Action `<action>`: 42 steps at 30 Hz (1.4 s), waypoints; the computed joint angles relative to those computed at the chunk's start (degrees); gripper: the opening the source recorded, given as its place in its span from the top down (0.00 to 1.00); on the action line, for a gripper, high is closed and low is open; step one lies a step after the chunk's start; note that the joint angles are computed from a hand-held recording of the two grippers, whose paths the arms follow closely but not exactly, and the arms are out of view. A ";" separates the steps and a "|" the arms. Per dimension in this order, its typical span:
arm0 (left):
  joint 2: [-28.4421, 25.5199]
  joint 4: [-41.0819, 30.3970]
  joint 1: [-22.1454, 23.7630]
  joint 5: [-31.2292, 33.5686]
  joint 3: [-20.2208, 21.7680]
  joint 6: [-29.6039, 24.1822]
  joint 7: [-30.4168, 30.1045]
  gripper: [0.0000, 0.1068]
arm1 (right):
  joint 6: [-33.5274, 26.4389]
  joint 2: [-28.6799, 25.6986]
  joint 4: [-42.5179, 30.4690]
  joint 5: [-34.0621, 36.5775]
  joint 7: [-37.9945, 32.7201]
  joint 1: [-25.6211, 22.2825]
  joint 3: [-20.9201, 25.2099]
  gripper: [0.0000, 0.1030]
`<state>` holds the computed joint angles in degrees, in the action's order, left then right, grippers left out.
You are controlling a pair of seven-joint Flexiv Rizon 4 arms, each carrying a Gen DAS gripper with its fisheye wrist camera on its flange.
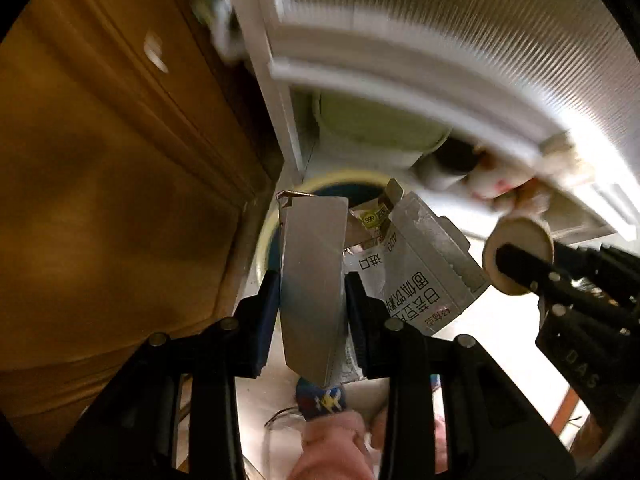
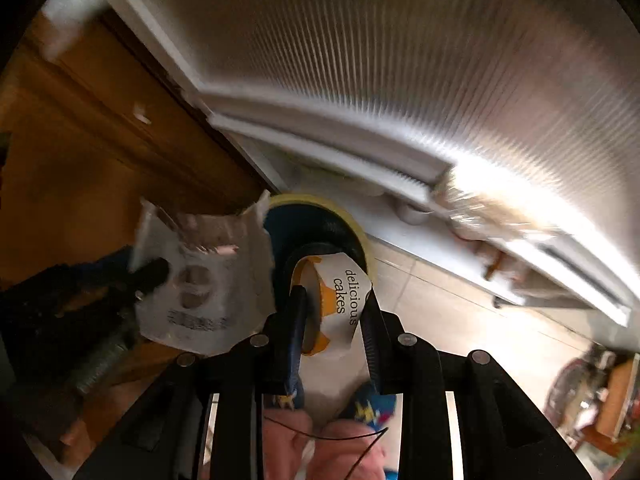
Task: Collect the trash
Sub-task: 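Carry both items down over the bin and open both tools to drop them, then raise both tools back up toward the table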
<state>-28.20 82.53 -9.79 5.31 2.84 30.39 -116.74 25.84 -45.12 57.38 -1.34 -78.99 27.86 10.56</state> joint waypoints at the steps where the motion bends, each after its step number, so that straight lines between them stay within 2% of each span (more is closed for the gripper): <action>1: -1.19 0.97 0.19 -0.12 -0.07 1.54 -0.22 0.73 | 2.47 -1.33 0.88 0.40 -0.64 -0.11 0.10 0.75; 3: -2.93 2.24 0.21 0.14 0.19 3.71 -0.57 0.73 | 5.95 -4.15 1.61 -0.03 -1.94 0.21 -0.06 0.75; 6: -4.74 3.62 0.68 -0.39 0.34 6.63 -0.18 0.72 | 7.50 -8.43 0.37 -0.15 -3.08 0.33 0.27 0.74; 11: -6.34 3.88 0.71 -1.28 0.44 7.08 0.95 0.72 | 5.51 -14.87 -5.85 -0.71 -4.07 0.27 1.67 0.73; 13: -6.33 4.75 0.89 -1.82 0.37 7.99 1.58 0.72 | 5.67 -15.25 -6.06 1.20 -5.69 1.21 -0.10 0.71; 18: -6.78 5.23 0.86 -2.60 0.50 8.34 2.43 0.71 | 4.16 -17.93 -9.81 0.79 -5.19 1.74 0.51 0.67; 28: -9.48 2.66 0.69 -3.29 0.80 8.57 2.87 0.67 | 4.42 -17.24 -8.80 0.65 -3.58 2.03 -0.27 0.63; 31: -9.23 2.06 0.71 -3.54 0.76 7.41 3.15 0.53 | 4.73 -16.44 -7.87 0.67 -2.65 1.91 -0.31 0.58; 32: -9.03 1.86 0.58 -3.39 0.84 7.12 3.13 0.53 | 4.86 -16.05 -7.41 0.60 -2.39 1.90 -0.37 0.55; 33: -8.52 1.45 0.31 -2.95 1.05 6.17 3.17 0.53 | 4.90 -15.49 -6.86 0.46 -2.04 1.89 -0.46 0.51; 37: -5.83 0.63 -0.05 -2.09 1.20 3.28 3.12 0.53 | 5.03 -12.01 -3.90 0.56 -0.79 1.29 -0.20 0.51; 42: -1.25 -2.17 0.07 -1.69 0.72 -2.99 3.08 0.53 | 3.74 -6.18 -0.60 0.69 0.71 0.29 0.20 0.51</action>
<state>-29.46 80.36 -9.72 3.62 3.56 27.40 -113.66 29.58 -51.30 56.78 -0.64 -78.28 28.14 10.76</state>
